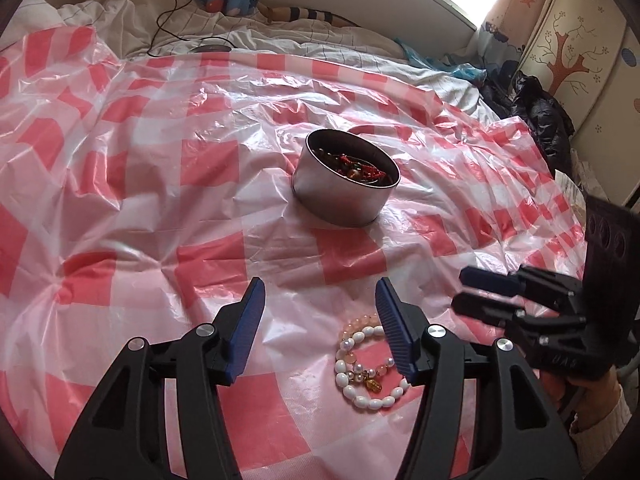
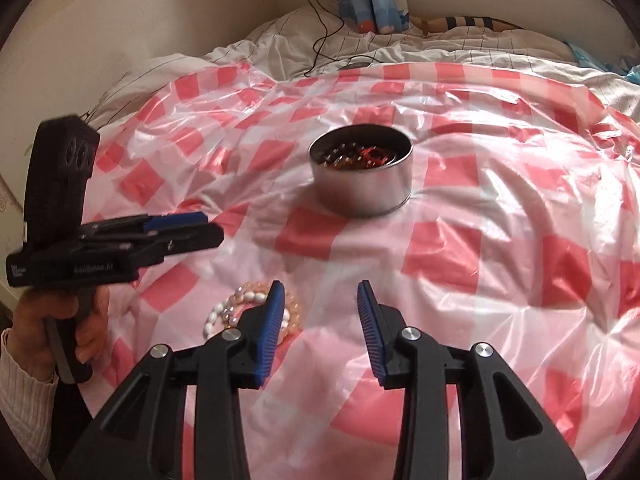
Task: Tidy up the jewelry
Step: 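Open both grippers over the tin, dropping the red cord and amber bracelets, then close the left gripper on the peach bead bracelet with pearls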
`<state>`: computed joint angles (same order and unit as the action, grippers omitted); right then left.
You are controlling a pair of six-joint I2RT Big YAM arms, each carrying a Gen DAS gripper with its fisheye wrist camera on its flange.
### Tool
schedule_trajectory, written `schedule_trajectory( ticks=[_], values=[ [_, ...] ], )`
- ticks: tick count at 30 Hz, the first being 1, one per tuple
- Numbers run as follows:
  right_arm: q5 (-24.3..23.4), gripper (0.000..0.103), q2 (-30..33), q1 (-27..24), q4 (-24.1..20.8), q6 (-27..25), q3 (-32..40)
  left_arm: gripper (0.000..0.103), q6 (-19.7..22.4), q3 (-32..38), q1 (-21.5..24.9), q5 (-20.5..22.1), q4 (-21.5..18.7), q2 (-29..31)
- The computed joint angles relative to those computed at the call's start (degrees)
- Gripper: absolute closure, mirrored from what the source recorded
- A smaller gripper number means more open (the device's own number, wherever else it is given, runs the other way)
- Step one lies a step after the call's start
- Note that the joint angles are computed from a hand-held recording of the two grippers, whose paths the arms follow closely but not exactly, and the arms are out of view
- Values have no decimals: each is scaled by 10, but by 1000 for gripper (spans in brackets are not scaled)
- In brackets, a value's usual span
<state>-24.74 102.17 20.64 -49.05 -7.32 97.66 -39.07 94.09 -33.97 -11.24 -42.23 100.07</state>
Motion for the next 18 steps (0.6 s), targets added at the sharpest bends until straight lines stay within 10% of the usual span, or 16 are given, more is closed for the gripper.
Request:
schedule_trajectory(
  ticks=[8, 18],
  values=[
    [43, 69, -5, 26, 5, -20, -21, 49, -13, -38, 5, 64, 35, -17],
    [23, 69, 2, -5, 26, 47, -10, 74, 66, 38, -25, 42, -57, 44]
  ],
)
